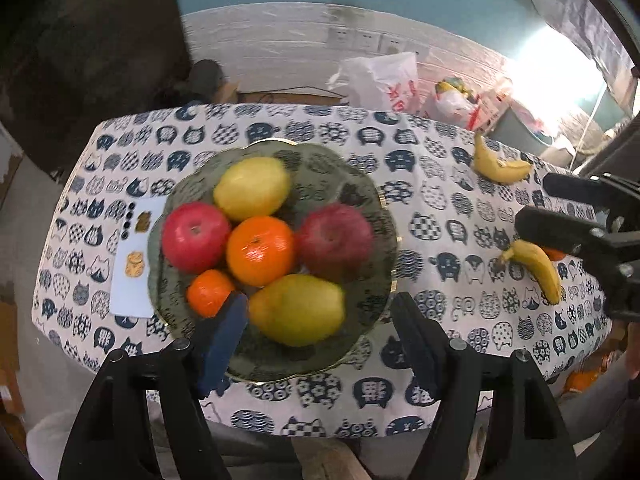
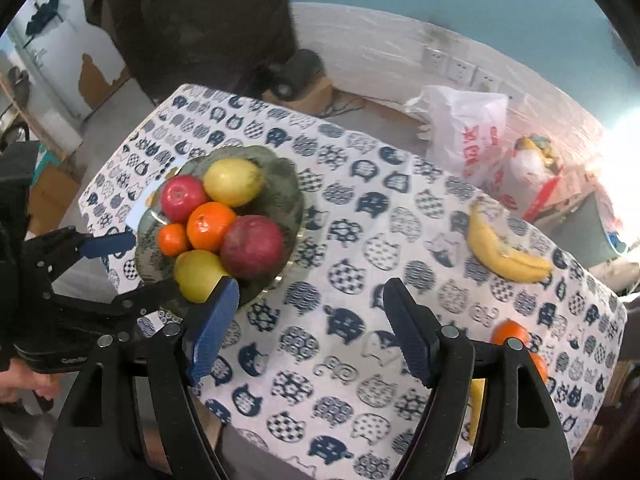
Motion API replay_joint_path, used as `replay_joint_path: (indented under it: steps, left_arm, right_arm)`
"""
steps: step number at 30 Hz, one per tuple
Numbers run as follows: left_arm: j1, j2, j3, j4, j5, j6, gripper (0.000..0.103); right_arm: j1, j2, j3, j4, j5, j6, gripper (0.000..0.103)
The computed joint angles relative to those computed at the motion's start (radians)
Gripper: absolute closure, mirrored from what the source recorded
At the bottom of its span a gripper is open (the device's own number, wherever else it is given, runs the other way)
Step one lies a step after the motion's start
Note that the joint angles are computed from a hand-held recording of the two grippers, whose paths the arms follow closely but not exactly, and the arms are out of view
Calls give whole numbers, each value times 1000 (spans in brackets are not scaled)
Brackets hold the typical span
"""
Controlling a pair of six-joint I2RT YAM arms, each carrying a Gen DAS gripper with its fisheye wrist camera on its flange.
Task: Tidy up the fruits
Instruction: 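Move both tools back toward the remaining oranges and bananas, then close the right tool on an orange while the left tool grasps a tangerine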
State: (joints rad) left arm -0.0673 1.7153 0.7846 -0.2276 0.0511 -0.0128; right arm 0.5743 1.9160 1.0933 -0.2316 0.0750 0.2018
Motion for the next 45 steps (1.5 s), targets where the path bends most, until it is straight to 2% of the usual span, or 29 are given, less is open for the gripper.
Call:
replay_joint_path:
  steps: [12,27,45]
  left_arm:
    - [-190,15,81,-43,-60,-69,26]
    - [-409,141,267,-95,-109,-110,25]
    - [-521,390,538,-156,-91,-118,23]
  right_arm:
    - [-149,-199,-189,25,19,-44,20]
    - [-394,-306,-356,50,-23,-142,20]
    - [-632,-201,-389,136,-103,-219,20]
